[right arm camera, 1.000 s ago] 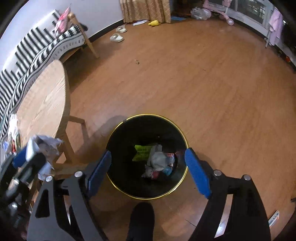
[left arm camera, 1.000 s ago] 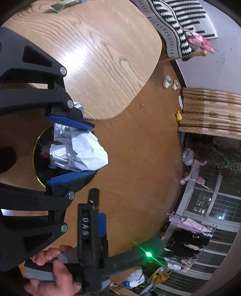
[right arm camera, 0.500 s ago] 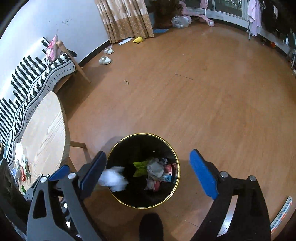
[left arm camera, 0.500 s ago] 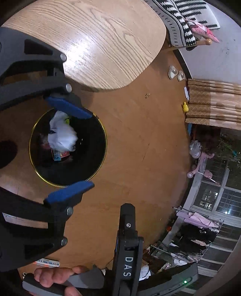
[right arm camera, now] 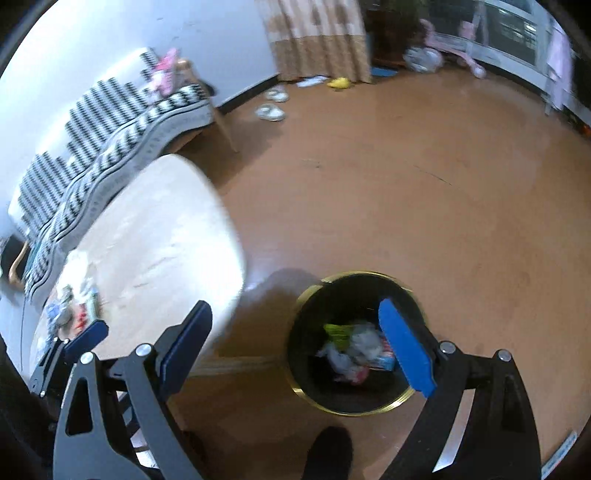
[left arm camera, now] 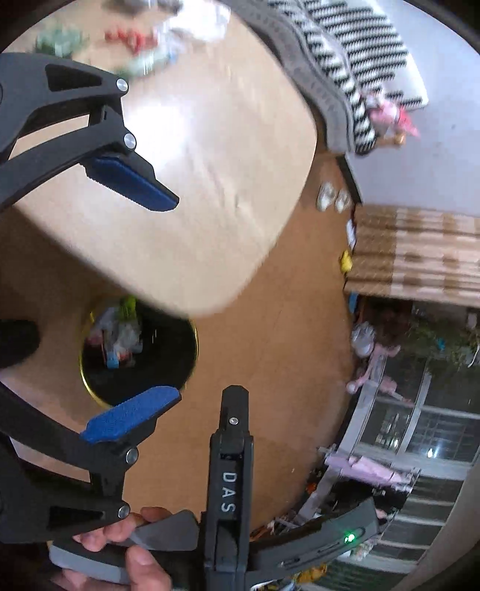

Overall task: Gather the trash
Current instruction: 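Grasp the pill blister pack with the left tool while the right tool grasps the Baby Wipes packet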

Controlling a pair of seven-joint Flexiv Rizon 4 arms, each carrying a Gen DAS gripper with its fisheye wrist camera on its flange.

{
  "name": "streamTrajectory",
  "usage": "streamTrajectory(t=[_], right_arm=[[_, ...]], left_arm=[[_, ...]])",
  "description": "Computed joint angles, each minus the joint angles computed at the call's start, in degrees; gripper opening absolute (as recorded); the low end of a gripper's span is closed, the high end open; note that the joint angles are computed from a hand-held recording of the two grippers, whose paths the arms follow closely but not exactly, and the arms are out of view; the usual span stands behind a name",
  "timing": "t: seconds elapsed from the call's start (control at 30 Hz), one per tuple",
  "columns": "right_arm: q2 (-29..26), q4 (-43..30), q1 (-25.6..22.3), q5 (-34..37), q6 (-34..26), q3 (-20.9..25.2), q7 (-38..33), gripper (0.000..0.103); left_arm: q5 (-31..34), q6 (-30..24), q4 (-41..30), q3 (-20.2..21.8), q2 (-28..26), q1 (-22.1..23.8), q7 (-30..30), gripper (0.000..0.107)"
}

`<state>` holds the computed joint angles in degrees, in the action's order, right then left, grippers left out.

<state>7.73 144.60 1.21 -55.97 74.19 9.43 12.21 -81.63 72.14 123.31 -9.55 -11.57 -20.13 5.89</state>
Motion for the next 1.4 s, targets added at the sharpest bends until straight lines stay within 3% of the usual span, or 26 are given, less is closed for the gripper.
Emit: streamTrajectory(t=[0.1,0.2,0.43,0.6,0.8,0.93,1.13,1.4], right_arm=[[-5.46,-6.26,3.00,-2.83,0.00,0.54,0.40,0.089],[-10.64,-12.24,7.51,-3.03,-0.57,-0.04,-0.82,0.089],[-24.72,-30.26,19.51,3.10,-3.71,-0.98,-11.58,0.089],[-34.26,-43.39,25.21,10.01,-5.99,-0.74,-21.71,0.089],[-45.92,-60.64,29.82,18.17,-12.09,0.33,-36.15,0.089],[-53.20,-72.42,32.51,22.07,-17.67,-0.74,-43.06,0.090],[-62.20,-87.36,34.37,28.46,-24.54,-2.20,-50.36,0.090],[-69.26,-99.84,36.22,35.27,-31.07,-4.76,-56.97,0.090]], left_arm=[[-2.59,1.38,0.02,1.92,1.17,1.94,2.78,0.096],[-0.05,1.07,-0.91,4.90,0.82,6.23,0.24,0.096],[4.91,2.80,-5.80,7.77,-3.23,17.77,-3.20,0.096],[6.25,5.11,-12.37,8.01,-9.16,26.56,-4.96,0.096],[17.20,2.54,-22.51,11.26,-18.13,35.34,-19.88,0.096],[20.03,1.25,-28.18,9.27,-22.87,40.55,-22.03,0.096],[29.89,-1.41,-34.99,8.42,-28.57,43.68,-26.79,0.096],[40.66,-3.79,-41.41,7.96,-33.95,44.91,-34.30,0.093]])
